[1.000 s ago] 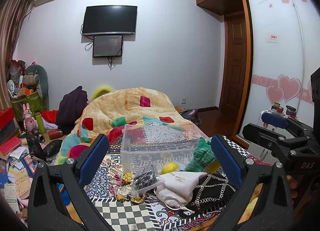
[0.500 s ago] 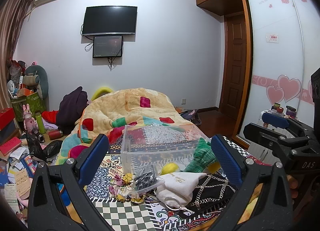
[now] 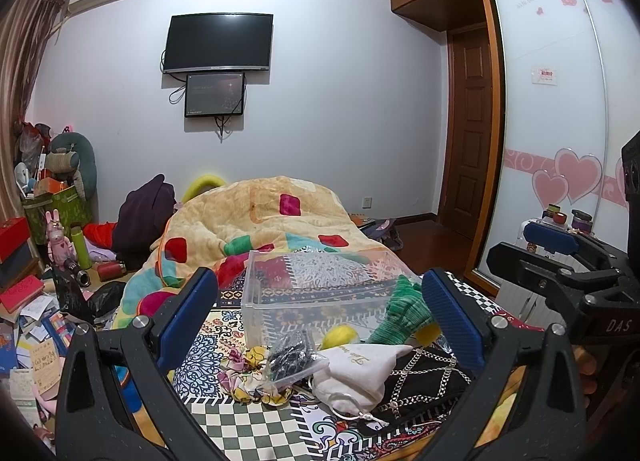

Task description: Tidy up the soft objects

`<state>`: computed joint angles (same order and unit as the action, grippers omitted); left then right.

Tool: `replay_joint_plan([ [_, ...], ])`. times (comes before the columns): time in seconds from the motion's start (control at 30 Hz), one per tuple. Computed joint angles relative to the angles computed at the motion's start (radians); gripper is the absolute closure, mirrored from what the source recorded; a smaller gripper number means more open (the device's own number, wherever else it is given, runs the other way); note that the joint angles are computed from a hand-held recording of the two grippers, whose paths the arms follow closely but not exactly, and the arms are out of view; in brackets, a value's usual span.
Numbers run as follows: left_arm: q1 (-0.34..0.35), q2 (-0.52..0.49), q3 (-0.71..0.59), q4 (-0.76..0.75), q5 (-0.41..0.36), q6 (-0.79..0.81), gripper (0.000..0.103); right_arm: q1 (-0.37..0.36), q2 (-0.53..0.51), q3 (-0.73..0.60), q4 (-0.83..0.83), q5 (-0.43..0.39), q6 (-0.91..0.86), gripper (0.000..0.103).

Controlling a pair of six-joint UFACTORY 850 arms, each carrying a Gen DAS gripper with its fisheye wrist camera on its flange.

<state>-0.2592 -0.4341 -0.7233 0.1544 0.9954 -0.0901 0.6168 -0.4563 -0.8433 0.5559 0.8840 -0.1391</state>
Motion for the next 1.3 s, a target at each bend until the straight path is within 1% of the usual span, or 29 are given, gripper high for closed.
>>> replay_joint_plan([
  [0.67, -0.003, 0.002, 0.002, -0.005, 0.002, 0.003, 0.0, 0.004, 0.002, 0.0, 0.002, 0.004, -0.001, 0.0],
  [0.9, -0.002, -0.006, -0.006, 0.007, -0.017, -0.001, 0.0, 0.007, -0.002, 0.0, 0.007, -0.001, 0.001, 0.0],
  [1.0, 0.011, -0.027, -0.029, 0.072, -0.069, -0.038, 0.0, 0.001, -0.013, -0.004, 0.001, -0.026, 0.014, 0.0],
  [1.17, 0.014, -0.087, -0.083, 0.137, -0.178, -0.086, 0.0, -0.02, -0.046, -0.018, -0.015, -0.103, 0.049, 0.0],
  [1.3, 0.016, -0.134, -0.128, 0.198, -0.253, -0.152, 0.0, -0.048, -0.077, -0.033, -0.072, -0.192, 0.124, 0.0],
])
